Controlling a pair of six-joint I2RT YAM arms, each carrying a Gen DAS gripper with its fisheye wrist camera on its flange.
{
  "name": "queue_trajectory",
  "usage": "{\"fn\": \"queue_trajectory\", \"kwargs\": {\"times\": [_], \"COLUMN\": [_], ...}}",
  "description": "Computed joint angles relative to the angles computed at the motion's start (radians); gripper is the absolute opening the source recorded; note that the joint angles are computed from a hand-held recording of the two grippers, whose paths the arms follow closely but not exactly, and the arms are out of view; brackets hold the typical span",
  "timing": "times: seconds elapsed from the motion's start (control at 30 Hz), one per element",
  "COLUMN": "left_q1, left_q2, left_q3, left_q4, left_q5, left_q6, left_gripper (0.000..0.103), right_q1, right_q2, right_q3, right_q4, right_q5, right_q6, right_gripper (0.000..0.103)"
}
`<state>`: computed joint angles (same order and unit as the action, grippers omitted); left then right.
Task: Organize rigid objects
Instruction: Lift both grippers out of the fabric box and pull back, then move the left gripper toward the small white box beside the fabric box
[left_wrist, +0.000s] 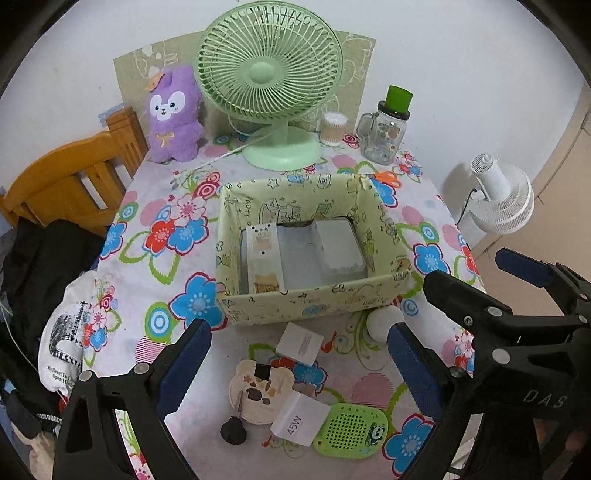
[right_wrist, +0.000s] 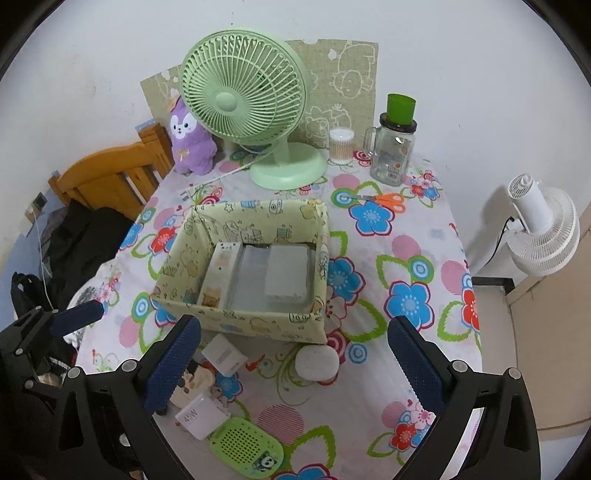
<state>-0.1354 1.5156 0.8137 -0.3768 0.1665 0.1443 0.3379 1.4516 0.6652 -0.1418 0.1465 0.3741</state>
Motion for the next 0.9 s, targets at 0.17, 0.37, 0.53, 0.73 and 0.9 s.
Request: {"fn": "queue_trajectory", "kwargs": {"times": [0.17,0.37,0.53,0.73,0.9], "left_q1": [0.018,0.021,0.028,0.024,0.021], "left_q2": [0.029,0.083,0.128,0.194,0.246], "left_q3": [-0.028,-0.055,-0.086,-0.094,-0.086], "left_q4": [0.033,0.09,0.16,0.209,0.236], "left_q5": [0.019,0.021,0.033,0.046,0.049], "left_q6": [0.026,0.062,0.11,0.161,0.185], "left_gripper": [0.098,0.098,0.098,0.098,0.098], "right_q1": [0.01,0.032,0.04,0.042,0.035], "right_q2": [0.022,0.068,0.114,0.181,0.233], "right_q3": [-0.041,-0.088,-0.117,-0.134,-0.146], "right_q4": [0.055,0.134,0.193,0.244,0.287], "right_q5": [-0.004,0.01,0.02,0.025,0.022], "right_q6": [0.017,0.039,0.049,0.065,0.084], "right_gripper": [0.102,0.102,0.102,0.102,0.102]}}
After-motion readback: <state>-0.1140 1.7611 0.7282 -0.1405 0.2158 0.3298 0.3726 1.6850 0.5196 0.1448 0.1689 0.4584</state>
